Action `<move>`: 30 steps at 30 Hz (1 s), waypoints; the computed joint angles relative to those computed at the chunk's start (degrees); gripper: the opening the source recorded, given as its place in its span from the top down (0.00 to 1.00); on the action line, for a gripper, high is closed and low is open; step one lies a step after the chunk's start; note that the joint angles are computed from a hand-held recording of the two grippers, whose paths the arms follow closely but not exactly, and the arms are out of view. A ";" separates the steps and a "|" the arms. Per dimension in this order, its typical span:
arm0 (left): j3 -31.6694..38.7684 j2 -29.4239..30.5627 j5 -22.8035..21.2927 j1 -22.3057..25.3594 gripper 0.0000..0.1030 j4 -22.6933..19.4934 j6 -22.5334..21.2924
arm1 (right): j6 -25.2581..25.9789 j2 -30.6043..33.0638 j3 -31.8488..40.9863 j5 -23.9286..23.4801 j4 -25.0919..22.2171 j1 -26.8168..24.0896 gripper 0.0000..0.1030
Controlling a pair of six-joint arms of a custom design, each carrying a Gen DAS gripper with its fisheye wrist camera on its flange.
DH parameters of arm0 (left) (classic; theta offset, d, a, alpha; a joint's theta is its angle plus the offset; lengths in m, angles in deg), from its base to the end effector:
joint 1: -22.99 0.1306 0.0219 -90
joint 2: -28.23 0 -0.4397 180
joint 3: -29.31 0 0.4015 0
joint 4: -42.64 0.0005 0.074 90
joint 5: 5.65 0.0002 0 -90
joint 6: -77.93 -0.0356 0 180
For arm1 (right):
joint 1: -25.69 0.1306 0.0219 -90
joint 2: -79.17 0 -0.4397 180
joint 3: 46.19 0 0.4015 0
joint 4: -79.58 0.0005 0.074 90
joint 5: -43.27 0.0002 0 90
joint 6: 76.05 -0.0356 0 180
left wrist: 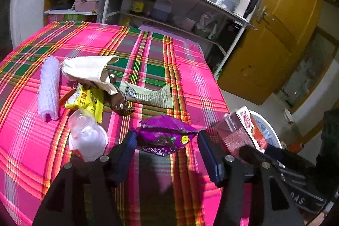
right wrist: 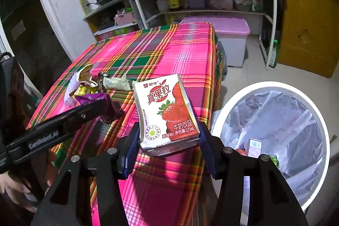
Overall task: Collect trash
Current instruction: 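Grasp the strawberry milk carton with the right gripper while the left gripper grasps the purple snack bag, then carry the strawberry carton and purple bag over the bin and open both grippers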
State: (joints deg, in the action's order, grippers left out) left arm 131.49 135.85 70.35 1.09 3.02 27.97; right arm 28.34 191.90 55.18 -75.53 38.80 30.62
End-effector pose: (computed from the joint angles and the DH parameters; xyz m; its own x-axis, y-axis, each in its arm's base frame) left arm 0.5887 -0.2279 0.4346 -0.6336 -0.4180 -0.6510 -0.2668 0.9079 -0.3233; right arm 0.6460 0.0724 0.3739 -0.6700 -0.2764 -0.6890 -0.5538 0.8042 0.2159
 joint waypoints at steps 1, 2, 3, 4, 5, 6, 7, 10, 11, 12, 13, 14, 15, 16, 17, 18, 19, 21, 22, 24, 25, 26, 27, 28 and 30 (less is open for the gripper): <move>0.92 0.58 -0.43 0.05 0.43 -0.57 -0.08 | -0.09 0.05 0.04 -0.02 -0.01 -0.06 0.48; 1.38 0.92 -0.81 0.05 0.43 -0.93 -0.17 | -0.11 0.09 0.07 -0.09 0.01 -0.14 0.48; 1.94 1.34 -1.02 0.07 0.43 -1.28 -0.20 | -0.02 0.22 0.24 -0.16 -0.10 -0.28 0.48; 2.35 1.65 -1.02 0.11 0.43 -1.45 -0.27 | -0.02 0.28 0.29 -0.20 -0.14 -0.34 0.48; 2.68 1.92 -1.08 0.11 0.43 -1.55 -0.44 | -0.03 0.34 0.34 -0.23 -0.16 -0.37 0.48; 3.09 2.28 -1.43 0.05 0.43 -1.75 -0.79 | 0.02 0.40 0.37 -0.30 -0.19 -0.49 0.48; 3.23 2.45 -1.65 0.03 0.43 -1.87 -0.95 | -0.01 0.45 0.42 -0.34 -0.20 -0.53 0.48; 3.17 2.68 -1.03 0.24 0.48 -1.60 -0.90 | -0.12 0.62 0.60 -0.44 -0.30 -0.65 0.48; 3.16 2.71 -0.91 0.28 0.55 -1.68 -1.03 | -0.09 0.65 0.66 -0.53 -0.38 -0.74 0.48; 3.21 2.79 -0.95 0.27 0.61 -1.86 -1.28 | -0.19 0.62 0.61 -0.56 -0.34 -0.74 0.48; 3.28 2.87 -1.10 0.25 0.64 -2.01 -1.57 | -0.22 0.60 0.58 -0.58 -0.33 -0.76 0.48; 3.35 2.96 -1.06 0.34 0.68 -2.00 -1.80 | -0.21 0.57 0.55 -0.60 -0.31 -0.77 0.48; 3.37 3.01 -1.08 0.35 0.75 -2.04 -2.01 | -0.17 0.60 0.59 -0.61 -0.33 -0.78 0.48; 3.30 2.99 -1.15 0.34 0.78 -2.08 -2.16 | -0.17 0.61 0.61 -0.63 -0.36 -0.80 0.48; 3.27 2.97 -1.26 0.32 0.81 -2.03 -2.36 | -0.16 0.61 0.61 -0.58 -0.37 -0.78 0.48; 3.19 2.91 -1.41 0.28 0.85 -1.83 -2.67 | -0.11 0.61 0.62 -0.59 -0.39 -0.79 0.48; 3.10 2.83 -1.60 0.21 0.87 -1.71 -3.01 | -0.17 0.60 0.59 -0.60 -0.36 -0.79 0.48; 2.85 2.63 -2.07 0.03 0.91 -1.29 -3.60 | -0.15 0.58 0.59 -0.62 -0.37 -0.80 0.48; 2.72 2.52 -2.17 -0.03 0.92 -1.10 -3.80 | -0.12 0.59 0.60 -0.62 -0.38 -0.79 0.48; 2.49 2.27 -2.22 -0.08 0.93 -0.88 -3.89 | -0.15 0.57 0.56 -0.59 -0.31 -0.79 0.48; 2.25 2.05 -2.44 -0.15 0.93 -0.69 -4.01 | -0.09 0.58 0.58 -0.63 -0.33 -0.80 0.48; 2.03 1.84 -2.86 -0.28 0.94 -0.55 -4.21 | -0.08 0.60 0.59 -0.67 -0.33 -0.83 0.48; 1.72 1.57 -3.34 -0.38 0.95 -0.33 -4.49 | -0.05 0.62 0.63 -0.69 -0.31 -0.82 0.48; 1.26 1.20 -3.82 -0.54 0.95 0.09 -4.76 | -0.03 0.64 0.63 -0.70 -0.32 -0.81 0.48; 0.56 0.54 -4.30 -0.77 0.96 0.69 -5.40 | -0.05 0.55 0.52 -0.74 -0.23 -0.80 0.48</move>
